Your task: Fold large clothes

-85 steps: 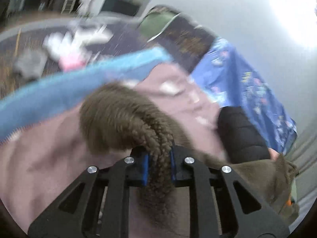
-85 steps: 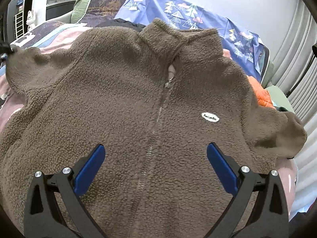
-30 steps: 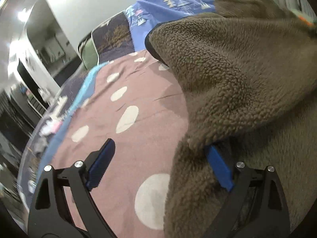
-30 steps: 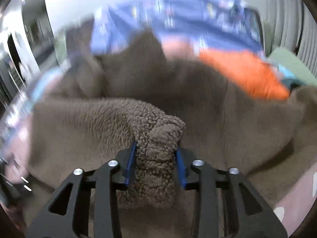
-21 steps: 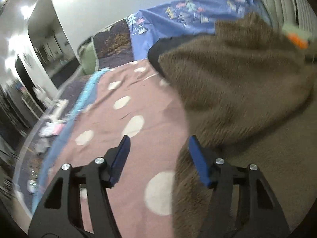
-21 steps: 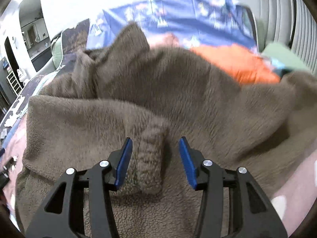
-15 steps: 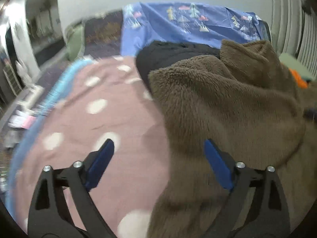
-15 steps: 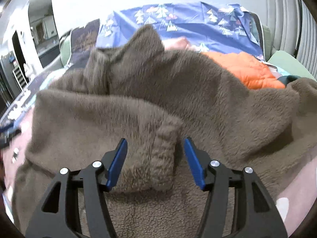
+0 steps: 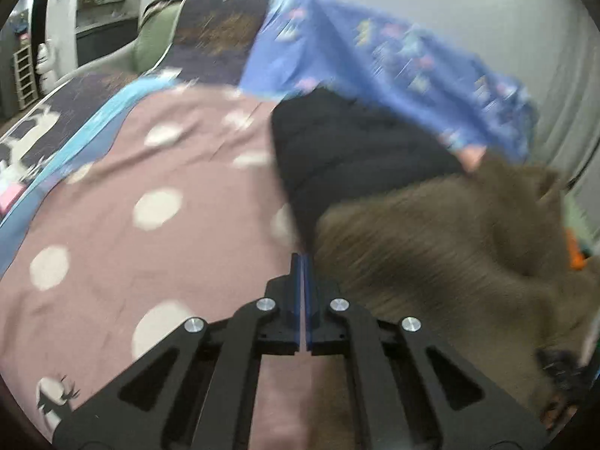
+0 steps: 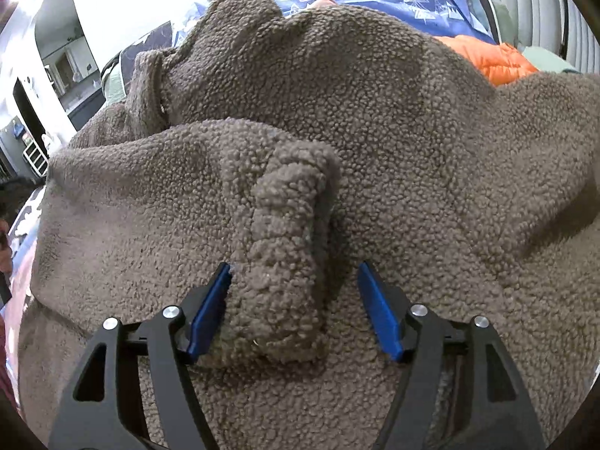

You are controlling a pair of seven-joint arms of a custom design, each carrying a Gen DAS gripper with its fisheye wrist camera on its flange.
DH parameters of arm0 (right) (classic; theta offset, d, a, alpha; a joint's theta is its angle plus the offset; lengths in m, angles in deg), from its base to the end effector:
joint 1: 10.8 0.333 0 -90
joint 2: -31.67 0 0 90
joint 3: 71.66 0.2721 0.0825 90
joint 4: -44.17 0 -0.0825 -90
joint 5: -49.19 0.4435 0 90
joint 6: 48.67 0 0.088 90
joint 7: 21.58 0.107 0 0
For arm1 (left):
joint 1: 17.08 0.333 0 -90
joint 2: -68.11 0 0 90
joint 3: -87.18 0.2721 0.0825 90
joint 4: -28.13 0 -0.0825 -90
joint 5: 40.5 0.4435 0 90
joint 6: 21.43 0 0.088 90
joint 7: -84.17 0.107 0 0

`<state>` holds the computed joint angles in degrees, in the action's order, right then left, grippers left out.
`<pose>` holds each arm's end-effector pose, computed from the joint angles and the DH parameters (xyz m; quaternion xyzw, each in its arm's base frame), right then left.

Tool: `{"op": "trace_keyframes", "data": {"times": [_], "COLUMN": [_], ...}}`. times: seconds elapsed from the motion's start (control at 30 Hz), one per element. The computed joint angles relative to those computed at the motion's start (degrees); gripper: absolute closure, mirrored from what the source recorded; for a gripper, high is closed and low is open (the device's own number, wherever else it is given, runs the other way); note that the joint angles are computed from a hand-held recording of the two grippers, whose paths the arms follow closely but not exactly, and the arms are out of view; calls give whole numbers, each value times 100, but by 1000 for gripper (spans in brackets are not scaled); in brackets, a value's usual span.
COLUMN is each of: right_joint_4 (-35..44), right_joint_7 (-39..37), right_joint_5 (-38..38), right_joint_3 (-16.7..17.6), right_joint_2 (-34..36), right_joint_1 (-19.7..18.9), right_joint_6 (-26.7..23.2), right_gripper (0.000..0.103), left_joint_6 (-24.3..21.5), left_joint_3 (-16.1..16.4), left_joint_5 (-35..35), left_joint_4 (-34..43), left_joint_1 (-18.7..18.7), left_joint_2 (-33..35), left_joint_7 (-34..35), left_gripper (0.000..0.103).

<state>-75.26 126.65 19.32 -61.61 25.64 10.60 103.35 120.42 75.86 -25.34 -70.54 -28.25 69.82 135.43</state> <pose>0.5272 0.3409 0.4785 -0.6283 0.6823 -0.1986 0.3165 0.6270 -0.2588 0.5821 -0.7015 0.6101 -0.3130 0.1941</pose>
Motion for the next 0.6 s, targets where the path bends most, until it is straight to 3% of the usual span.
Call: {"op": "trace_keyframes", "data": {"times": [0.13, 0.2, 0.27, 0.33, 0.43, 0.47, 0.5, 0.53, 0.6], "right_joint_4": [-6, 25, 21, -109, -271, -325, -411, -519, -674], "right_joint_7": [-14, 1, 31, 69, 113, 97, 57, 7, 143], "right_joint_5": [83, 42, 24, 37, 109, 146, 211, 315, 290], "right_joint_3": [-9, -1, 4, -14, -15, -17, -33, -45, 24], "right_joint_2": [13, 26, 17, -69, -182, -222, -278, -362, -601], "right_joint_1": [-1, 1, 4, -5, -44, -60, -80, -88, -171], "right_joint_6": [69, 35, 38, 149, 316, 362, 450, 563, 514], "right_gripper": [32, 32, 32, 32, 32, 32, 32, 30, 30], "left_joint_6": [298, 462, 713, 813, 302, -165, -479, -475, -373], "left_joint_3": [-105, -258, -364, -543, -801, -823, -766, -671, -539], "left_joint_5": [500, 843, 604, 588, 1259, 1563, 1670, 1753, 1689], "left_joint_4": [-503, -684, -764, -736, -276, -5, 143, 130, 59], "left_joint_1": [-51, -120, -298, -469, -712, -832, -957, -1054, -1111], "left_joint_2": [-526, -842, -999, -941, -254, 160, 443, 562, 391], "left_joint_7": [-530, -467, 146, 539, 731, 630, 550, 406, 185], "left_gripper": [100, 96, 63, 48, 46, 45, 43, 43, 23]}}
